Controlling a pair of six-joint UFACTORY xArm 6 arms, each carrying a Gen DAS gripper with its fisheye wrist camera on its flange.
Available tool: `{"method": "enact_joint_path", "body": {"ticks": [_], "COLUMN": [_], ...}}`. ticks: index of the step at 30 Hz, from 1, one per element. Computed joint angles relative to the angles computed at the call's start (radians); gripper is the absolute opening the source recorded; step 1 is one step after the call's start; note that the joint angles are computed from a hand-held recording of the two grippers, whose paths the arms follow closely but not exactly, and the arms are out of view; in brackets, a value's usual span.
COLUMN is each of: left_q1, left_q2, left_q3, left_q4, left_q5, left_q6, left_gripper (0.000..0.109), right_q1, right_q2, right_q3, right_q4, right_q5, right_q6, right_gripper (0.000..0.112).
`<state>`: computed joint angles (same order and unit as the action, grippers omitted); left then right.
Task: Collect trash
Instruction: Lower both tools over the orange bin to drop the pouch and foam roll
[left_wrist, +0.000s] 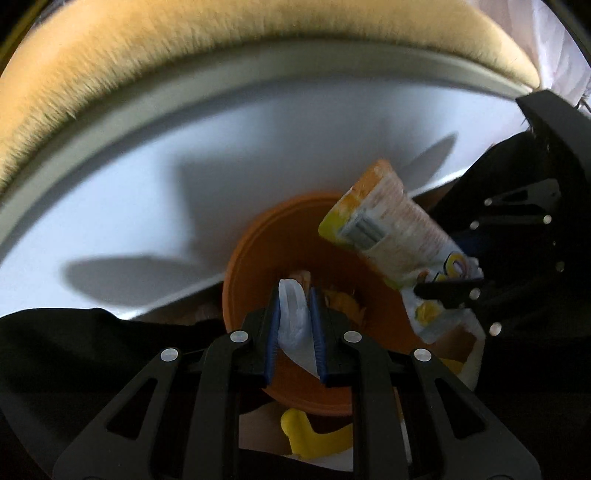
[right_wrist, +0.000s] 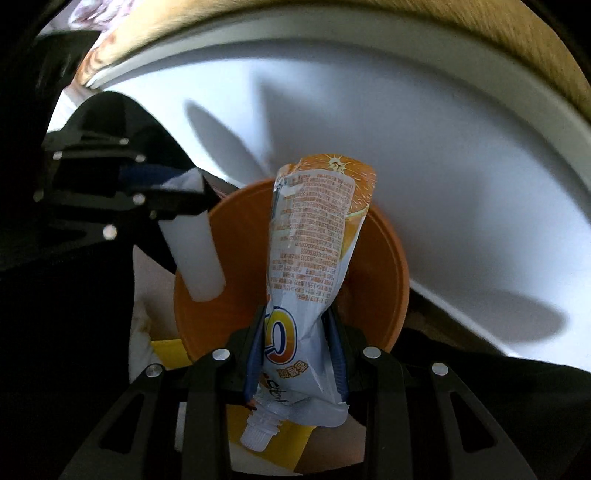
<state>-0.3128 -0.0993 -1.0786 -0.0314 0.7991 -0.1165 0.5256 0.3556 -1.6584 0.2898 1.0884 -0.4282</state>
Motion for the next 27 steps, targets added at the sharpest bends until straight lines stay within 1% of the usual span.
{"method": "enact_joint_path", "body": {"ticks": [6, 14, 16, 17, 19, 21, 27], "left_q1": [0.002, 0.003, -0.001, -0.011, -0.013, -0.011, -0.007], "left_q2": [0.063, 0.124, 0.133, 0.136, 0.118, 0.107, 0.099], "left_q3": [-0.051, -0.106, -0.118, -0.123, -0.108, -0.100, -0.094], "left_q4": [-0.011, 0.007, 0.033, 0.045, 0.070, 0.070, 0.060], "left_q5": [0.061, 0.127, 0.142, 0.146, 0.123, 0.110, 0.109], "left_q6": [0.006, -0.013, -0.033, -0.050, -0.073, -0.076, -0.084], "left_gripper": [0.015, 0.016, 0.025, 0.043, 0.061, 0.064, 0.065], "right_q1": [-0.006, -0.015, -0.017, -0.018, -0.019, -0.022, -0.035], "right_q2": [0.062, 0.109, 0.114, 0.108, 0.097, 0.072, 0.013], "right_q3": [-0.067, -0.113, -0.121, -0.114, -0.101, -0.073, -0.014], "right_q4": [-0.026, -0.021, -0.033, -0.035, -0.038, -0.037, -0.046], "right_q5": [0.071, 0.112, 0.118, 0.115, 0.097, 0.068, 0.032], "right_q6": [0.066, 0.110, 0.112, 0.111, 0.112, 0.112, 0.123], "right_gripper": [0.031, 0.032, 0.035, 0.038, 0.048, 0.053, 0.053]}}
